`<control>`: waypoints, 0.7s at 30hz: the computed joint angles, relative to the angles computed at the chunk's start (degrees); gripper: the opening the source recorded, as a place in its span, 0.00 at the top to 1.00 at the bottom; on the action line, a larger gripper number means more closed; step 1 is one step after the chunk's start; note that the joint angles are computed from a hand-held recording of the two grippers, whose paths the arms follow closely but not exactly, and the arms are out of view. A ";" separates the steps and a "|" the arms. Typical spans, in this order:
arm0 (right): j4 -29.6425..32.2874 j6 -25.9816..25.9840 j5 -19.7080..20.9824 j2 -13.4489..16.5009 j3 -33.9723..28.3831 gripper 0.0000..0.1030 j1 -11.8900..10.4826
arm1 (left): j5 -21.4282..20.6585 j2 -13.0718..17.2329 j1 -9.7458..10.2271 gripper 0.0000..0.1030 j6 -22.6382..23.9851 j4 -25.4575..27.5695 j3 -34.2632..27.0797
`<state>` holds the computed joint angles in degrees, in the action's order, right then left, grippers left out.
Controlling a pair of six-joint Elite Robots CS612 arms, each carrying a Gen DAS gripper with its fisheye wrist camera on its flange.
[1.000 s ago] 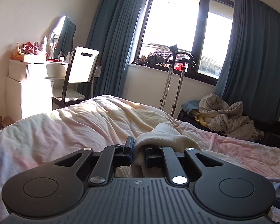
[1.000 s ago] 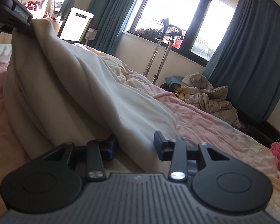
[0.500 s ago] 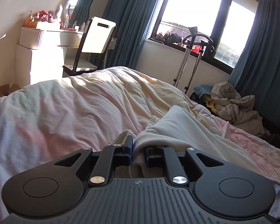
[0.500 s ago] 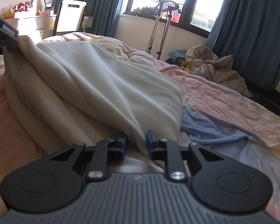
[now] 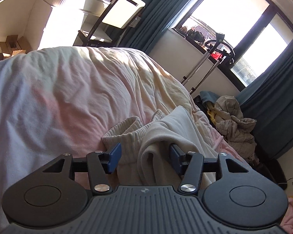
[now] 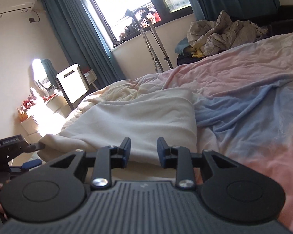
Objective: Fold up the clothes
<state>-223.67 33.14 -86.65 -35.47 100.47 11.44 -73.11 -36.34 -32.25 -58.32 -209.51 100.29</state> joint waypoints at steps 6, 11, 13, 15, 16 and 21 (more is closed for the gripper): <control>-1.34 12.83 -0.29 -0.29 1.22 0.69 -1.90 | -13.87 1.51 3.27 0.45 -17.07 1.61 -0.10; 1.67 19.20 2.03 0.51 0.69 0.65 -3.13 | -18.07 4.19 4.64 0.45 -20.50 -1.25 -2.30; 1.91 21.54 4.44 1.34 -0.35 0.58 -3.77 | -18.89 5.15 4.83 0.45 -20.65 -3.08 -3.26; 3.23 22.23 7.12 2.12 -1.68 0.54 -4.52 | -18.83 5.97 4.82 0.45 -20.51 -3.31 -4.40; 4.07 22.03 8.07 2.35 -2.24 0.54 -4.77 | -18.89 6.47 4.85 0.45 -20.54 -3.59 -5.04; 7.39 20.87 12.46 3.73 -5.06 0.45 -6.01 | -18.18 8.80 4.74 0.43 -20.82 -6.30 -7.60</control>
